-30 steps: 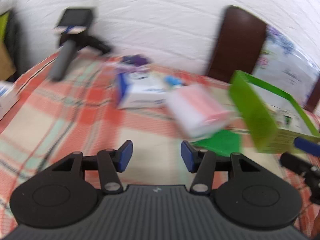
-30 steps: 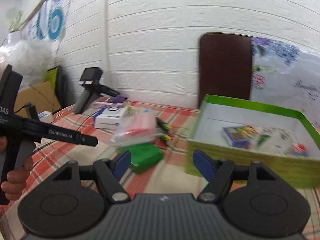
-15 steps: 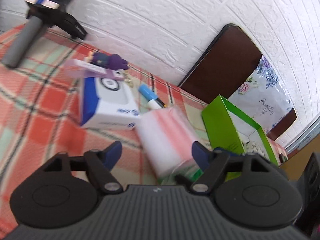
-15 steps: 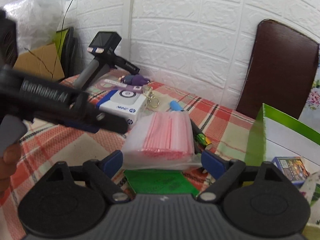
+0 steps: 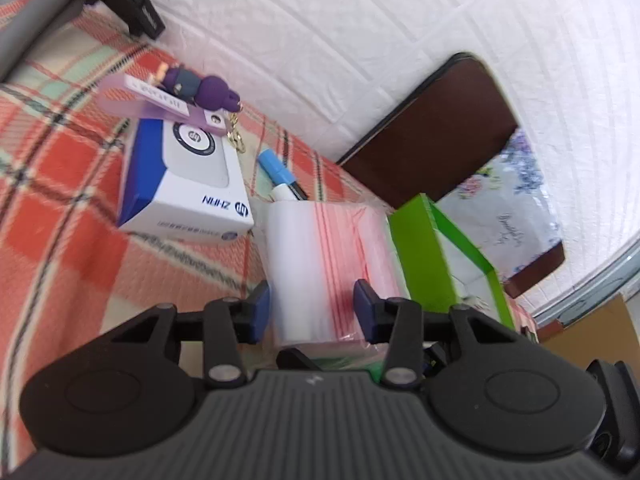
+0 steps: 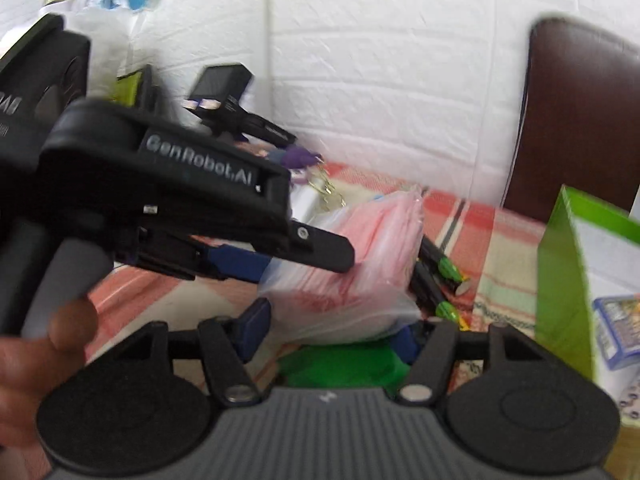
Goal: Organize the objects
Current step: 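Grasp the pink-striped zip bag with the left gripper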
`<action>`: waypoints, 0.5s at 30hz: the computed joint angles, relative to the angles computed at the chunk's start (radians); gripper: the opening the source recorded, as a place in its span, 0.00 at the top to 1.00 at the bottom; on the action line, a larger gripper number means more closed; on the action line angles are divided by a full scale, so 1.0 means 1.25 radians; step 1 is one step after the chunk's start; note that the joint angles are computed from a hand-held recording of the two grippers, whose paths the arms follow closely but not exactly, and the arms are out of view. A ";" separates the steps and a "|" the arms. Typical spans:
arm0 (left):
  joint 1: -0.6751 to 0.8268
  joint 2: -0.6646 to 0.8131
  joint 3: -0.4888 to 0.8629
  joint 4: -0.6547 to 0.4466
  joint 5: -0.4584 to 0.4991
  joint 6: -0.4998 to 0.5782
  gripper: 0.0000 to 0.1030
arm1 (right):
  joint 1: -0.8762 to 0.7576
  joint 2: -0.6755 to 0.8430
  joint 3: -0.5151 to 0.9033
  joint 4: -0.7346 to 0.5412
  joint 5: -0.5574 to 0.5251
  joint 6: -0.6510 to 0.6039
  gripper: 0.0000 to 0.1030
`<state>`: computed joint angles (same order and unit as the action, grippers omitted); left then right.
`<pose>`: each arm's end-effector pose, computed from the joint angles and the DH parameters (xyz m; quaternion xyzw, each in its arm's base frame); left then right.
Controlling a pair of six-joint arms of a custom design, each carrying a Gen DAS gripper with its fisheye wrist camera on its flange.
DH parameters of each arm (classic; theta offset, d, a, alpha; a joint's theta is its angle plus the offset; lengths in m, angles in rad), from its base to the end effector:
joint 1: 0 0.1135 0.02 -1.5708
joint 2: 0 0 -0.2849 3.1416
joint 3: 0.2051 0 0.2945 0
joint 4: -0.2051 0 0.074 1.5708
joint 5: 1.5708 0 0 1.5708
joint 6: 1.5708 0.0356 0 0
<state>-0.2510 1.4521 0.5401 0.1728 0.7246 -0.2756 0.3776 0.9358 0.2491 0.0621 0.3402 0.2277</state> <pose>0.2698 -0.0935 0.1373 0.1326 0.8571 -0.4114 0.2803 0.1896 0.0624 0.1436 0.0112 0.8806 -0.0100 0.4736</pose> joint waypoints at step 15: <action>0.164 -0.465 -0.208 -0.458 0.049 0.214 0.57 | 0.489 -0.344 -0.032 -0.503 0.138 0.388 0.27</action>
